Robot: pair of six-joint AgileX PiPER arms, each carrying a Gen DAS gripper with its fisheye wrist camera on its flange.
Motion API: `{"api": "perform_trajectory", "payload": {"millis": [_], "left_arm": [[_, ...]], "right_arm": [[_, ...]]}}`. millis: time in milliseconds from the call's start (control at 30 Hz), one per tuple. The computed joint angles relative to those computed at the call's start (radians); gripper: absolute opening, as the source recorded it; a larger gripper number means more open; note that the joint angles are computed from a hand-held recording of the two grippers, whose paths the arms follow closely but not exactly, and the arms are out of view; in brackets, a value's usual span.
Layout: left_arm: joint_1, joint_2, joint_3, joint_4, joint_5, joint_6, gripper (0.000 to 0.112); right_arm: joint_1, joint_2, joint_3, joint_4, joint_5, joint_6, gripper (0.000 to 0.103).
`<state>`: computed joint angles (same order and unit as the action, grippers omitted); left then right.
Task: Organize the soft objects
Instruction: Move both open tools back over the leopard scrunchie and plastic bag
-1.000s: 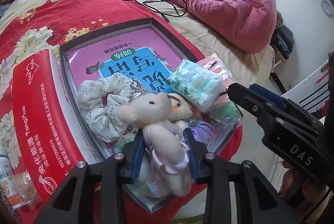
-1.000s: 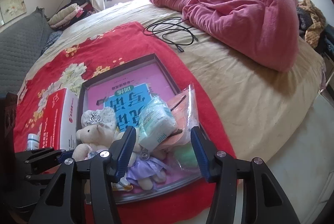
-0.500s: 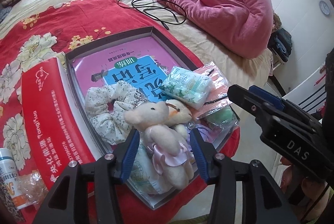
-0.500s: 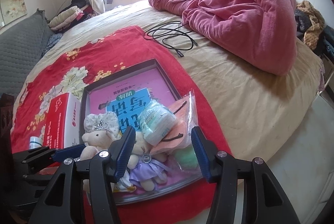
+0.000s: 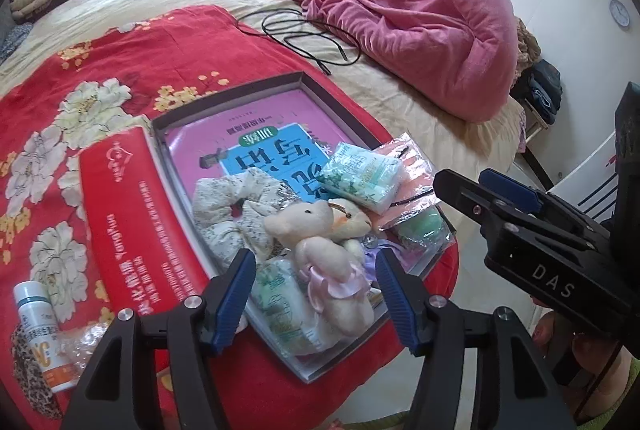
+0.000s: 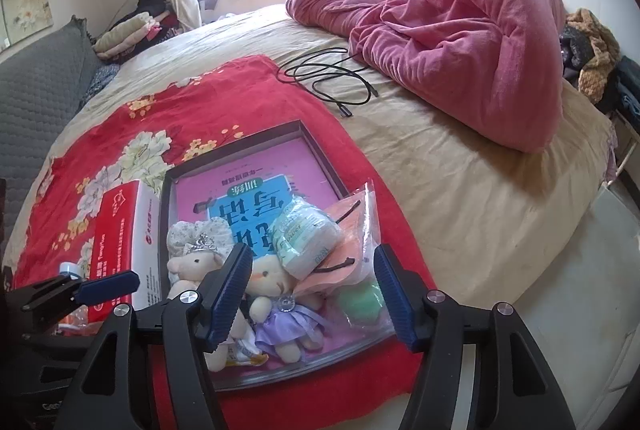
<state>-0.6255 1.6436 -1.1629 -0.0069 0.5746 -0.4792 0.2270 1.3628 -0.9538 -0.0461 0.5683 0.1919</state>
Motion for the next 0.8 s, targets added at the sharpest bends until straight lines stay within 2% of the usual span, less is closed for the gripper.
{"api": "perform_trajectory", "payload": {"millis": [133,500,800], "left_arm": [[-0.006,-0.050,0.027,0.058,0.005,-0.055,0.066],[-0.001,-0.174,0.100,0.178,0.048,-0.167,0.068],[0.063,-0.312,0.194,0.178,0.070,-0.175,0.069]], "right_arm": [[0.024,-0.014,-0.003,-0.023,0.007,0.030,0.072],[0.143,-0.039,-0.026,-0.161,0.059,0.180,0.075],[0.266,-0.043,-0.065,-0.239,0.105,0.267,0.075]]}}
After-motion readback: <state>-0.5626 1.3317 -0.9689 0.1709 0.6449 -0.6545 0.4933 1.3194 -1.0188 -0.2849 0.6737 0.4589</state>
